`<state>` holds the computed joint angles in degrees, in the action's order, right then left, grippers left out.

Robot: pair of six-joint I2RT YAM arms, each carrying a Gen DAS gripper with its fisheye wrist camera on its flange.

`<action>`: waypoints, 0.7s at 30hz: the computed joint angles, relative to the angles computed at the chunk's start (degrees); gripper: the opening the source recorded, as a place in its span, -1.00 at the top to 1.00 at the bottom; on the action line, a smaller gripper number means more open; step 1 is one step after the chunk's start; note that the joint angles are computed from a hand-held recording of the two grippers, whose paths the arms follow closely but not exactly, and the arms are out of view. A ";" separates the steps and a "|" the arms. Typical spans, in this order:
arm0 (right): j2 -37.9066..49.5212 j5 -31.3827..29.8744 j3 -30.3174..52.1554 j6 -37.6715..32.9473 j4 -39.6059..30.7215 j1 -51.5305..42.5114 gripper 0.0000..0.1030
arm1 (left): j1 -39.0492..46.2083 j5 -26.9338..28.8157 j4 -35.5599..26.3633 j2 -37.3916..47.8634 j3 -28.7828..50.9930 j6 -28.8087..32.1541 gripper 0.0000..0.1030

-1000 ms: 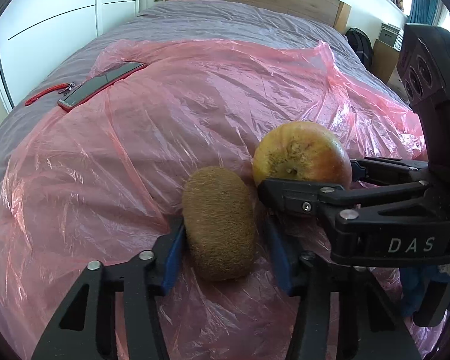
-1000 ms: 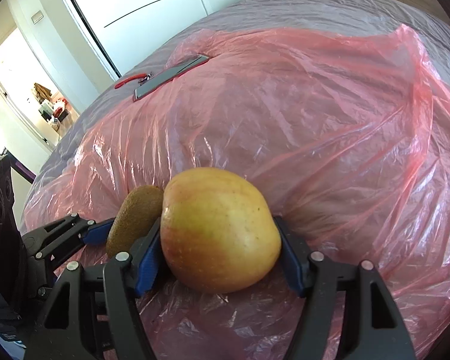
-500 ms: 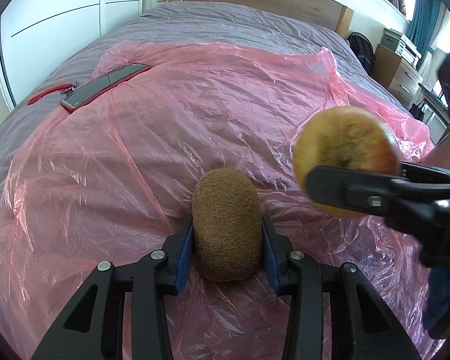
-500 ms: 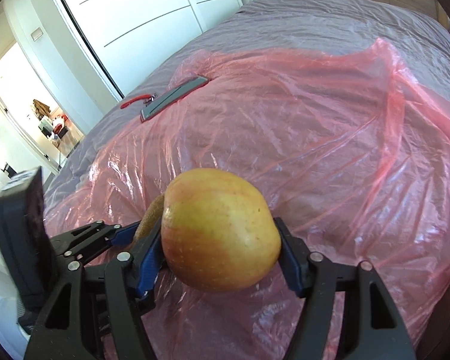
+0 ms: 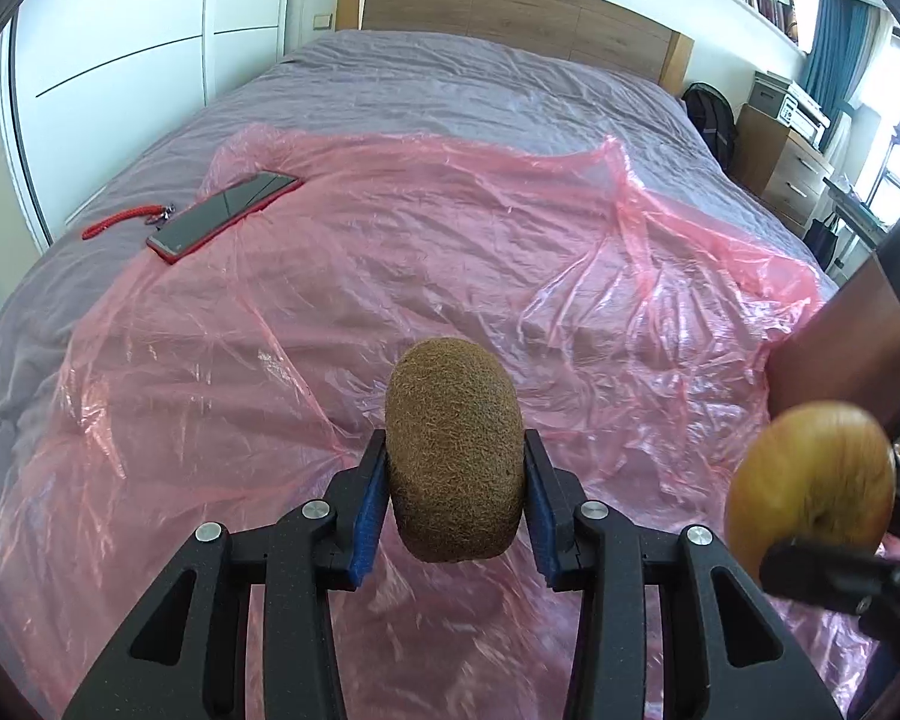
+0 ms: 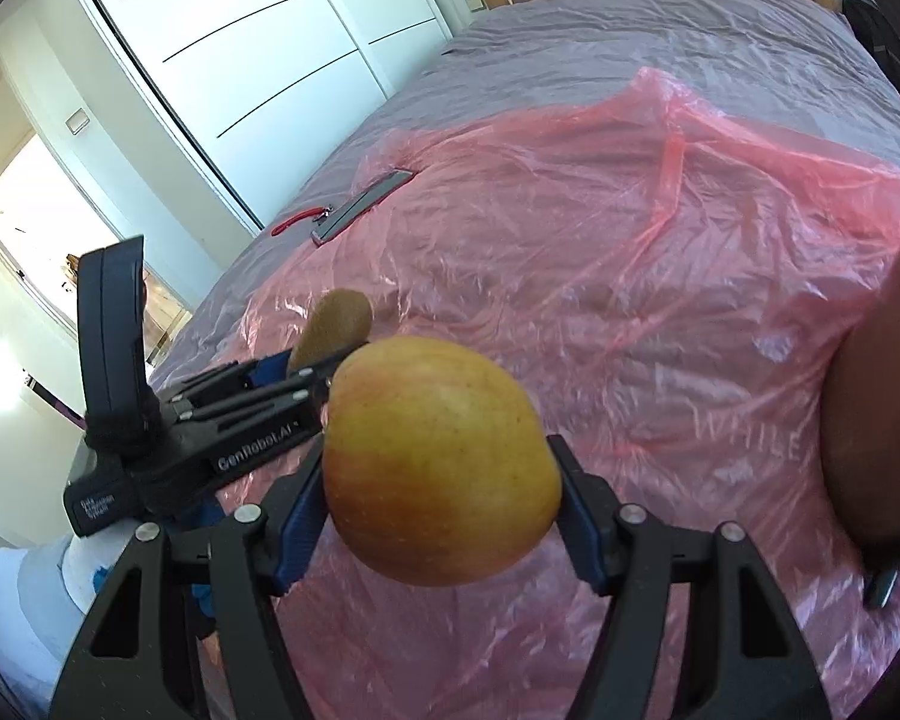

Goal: Organize fruits
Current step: 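Carry the kiwi and apple in both tools over to the green tray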

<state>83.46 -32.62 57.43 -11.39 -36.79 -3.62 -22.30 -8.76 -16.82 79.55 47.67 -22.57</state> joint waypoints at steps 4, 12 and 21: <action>-6.36 -1.56 -3.87 -4.00 -5.75 -4.64 -0.94 | -3.62 -1.66 -4.16 -5.22 -0.88 -2.05 0.30; -16.67 -4.79 -8.70 -20.31 -22.58 -22.51 -0.94 | -16.25 -7.09 -12.82 -12.97 -0.79 -8.31 0.30; -11.76 -6.30 -2.12 -46.64 -39.18 -51.55 -0.94 | -35.94 -13.94 -19.44 -8.49 6.15 -19.47 0.30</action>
